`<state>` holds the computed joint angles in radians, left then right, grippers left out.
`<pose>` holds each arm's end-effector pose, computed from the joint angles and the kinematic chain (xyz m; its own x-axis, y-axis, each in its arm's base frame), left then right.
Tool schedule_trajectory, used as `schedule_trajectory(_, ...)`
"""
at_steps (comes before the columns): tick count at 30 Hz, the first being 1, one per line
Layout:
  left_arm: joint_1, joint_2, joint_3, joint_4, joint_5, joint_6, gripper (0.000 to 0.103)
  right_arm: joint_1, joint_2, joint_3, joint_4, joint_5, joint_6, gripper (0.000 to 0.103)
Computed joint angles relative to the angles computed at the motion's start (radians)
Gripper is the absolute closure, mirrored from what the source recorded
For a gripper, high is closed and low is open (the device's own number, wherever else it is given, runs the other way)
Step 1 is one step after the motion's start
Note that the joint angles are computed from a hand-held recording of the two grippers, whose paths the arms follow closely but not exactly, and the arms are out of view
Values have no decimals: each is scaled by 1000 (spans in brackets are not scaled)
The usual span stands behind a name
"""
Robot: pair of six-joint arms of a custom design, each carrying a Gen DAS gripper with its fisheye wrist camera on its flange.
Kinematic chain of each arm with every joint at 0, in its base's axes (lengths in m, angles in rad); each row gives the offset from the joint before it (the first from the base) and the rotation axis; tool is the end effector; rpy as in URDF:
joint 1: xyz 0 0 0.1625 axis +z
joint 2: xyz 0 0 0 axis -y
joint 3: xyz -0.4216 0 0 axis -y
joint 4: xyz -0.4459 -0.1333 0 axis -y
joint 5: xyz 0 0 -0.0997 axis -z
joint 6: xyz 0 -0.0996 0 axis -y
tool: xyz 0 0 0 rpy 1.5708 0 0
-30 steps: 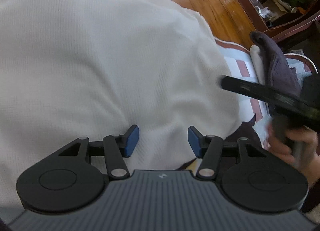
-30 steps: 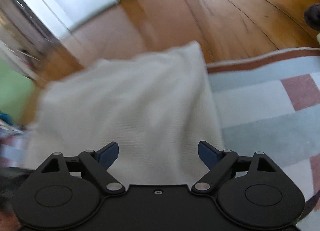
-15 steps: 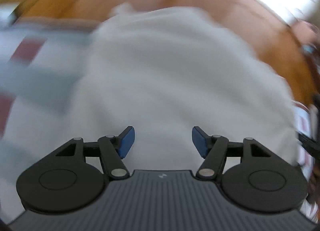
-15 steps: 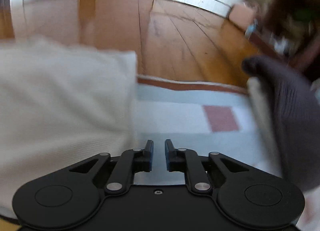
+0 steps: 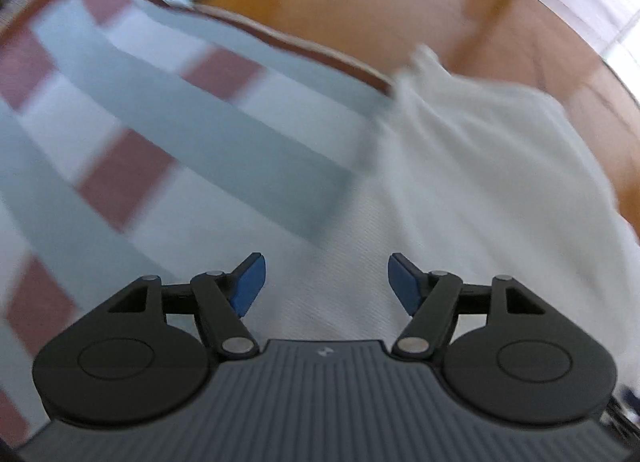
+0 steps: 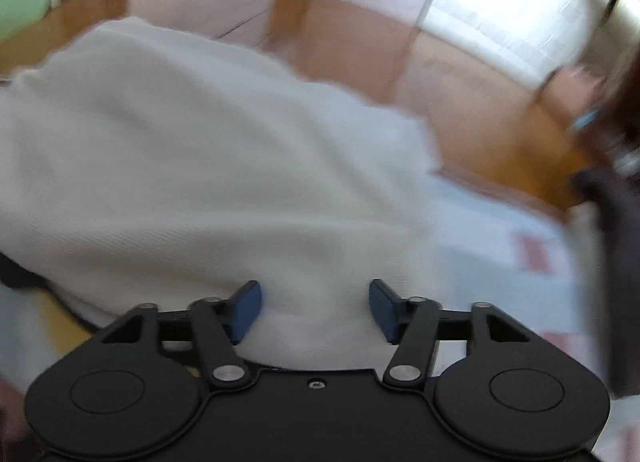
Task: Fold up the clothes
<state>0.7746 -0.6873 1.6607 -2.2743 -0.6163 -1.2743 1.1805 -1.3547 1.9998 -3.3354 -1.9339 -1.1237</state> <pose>-0.3198 -0.6132 -0.0208 -0.7315 -0.4795 -0.4848 -0.0367 0.7376 -0.6743 -0.1278 -0.5681 0.3553 -0.4708 -0.0821 0.8784 -0.5981 0.7616 -0.2494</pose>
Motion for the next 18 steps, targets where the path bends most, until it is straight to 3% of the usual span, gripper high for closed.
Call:
schedule_trajectory(2,-2,-15,19,-22,-4,9,35,-4,4,-6,-49,-54,-11,40)
schedule_trajectory(4,8,-33,71,-195,-99,71,35,-21,-43,-15,44,-47,98,36)
schedule_trajectory(6,21,-45,117,-364,-202,99,35,-57,-112,-34,238,28,296,36)
schedule_trajectory(8,16,-37,113,-398,-216,131,35,-107,-174,-49,418,128,495,35)
schedule_trajectory(11,-26,11,48,-332,-119,236,36,-200,-227,-71,624,333,758,35)
schedule_trajectory(14,-38,68,1,-414,-153,399,39,-253,-265,-20,628,472,859,25)
schedule_trajectory(15,-36,84,-13,-444,-190,439,40,-244,-266,-5,600,466,845,23)
schedule_trajectory(17,-27,120,-44,-480,-279,507,57,-212,-251,12,530,417,792,23)
schedule_trajectory(18,-23,138,-62,-486,-317,538,60,-194,-234,14,486,388,757,21)
